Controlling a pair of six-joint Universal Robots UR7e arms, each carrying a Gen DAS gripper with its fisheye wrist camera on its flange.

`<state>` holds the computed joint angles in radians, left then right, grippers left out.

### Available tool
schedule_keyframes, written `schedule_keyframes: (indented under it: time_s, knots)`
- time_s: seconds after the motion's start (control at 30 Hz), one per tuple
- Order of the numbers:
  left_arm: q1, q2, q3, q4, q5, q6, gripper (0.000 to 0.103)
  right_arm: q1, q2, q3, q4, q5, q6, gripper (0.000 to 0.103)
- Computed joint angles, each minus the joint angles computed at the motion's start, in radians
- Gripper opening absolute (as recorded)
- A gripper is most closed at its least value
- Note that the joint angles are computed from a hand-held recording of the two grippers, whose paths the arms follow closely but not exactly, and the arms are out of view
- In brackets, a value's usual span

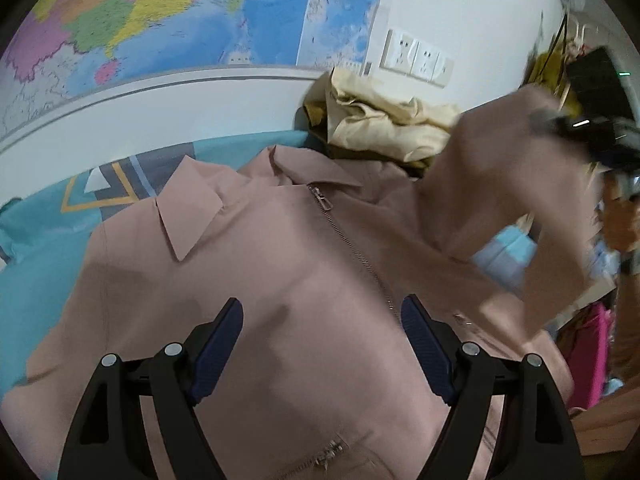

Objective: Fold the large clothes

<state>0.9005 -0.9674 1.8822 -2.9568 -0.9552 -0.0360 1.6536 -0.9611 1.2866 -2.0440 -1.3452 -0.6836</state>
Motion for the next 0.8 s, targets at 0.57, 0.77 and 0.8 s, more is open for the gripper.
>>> schedule_keyframes:
  time_s: [0.57, 0.77, 0.8]
  knots:
    - [0.043, 0.078, -0.093, 0.257, -0.066, -0.053, 0.084, -0.102, 0.104, 0.004, -0.299, -0.245, 0.180, 0.061]
    - [0.050, 0.115, -0.139, 0.271, -0.037, -0.044, 0.012, -0.157, 0.152, -0.031, -0.236, -0.195, 0.199, 0.039]
    - [0.058, 0.100, -0.135, 0.259, -0.074, -0.047, 0.004, -0.159, 0.154, -0.031, -0.234, -0.180, 0.183, 0.030]
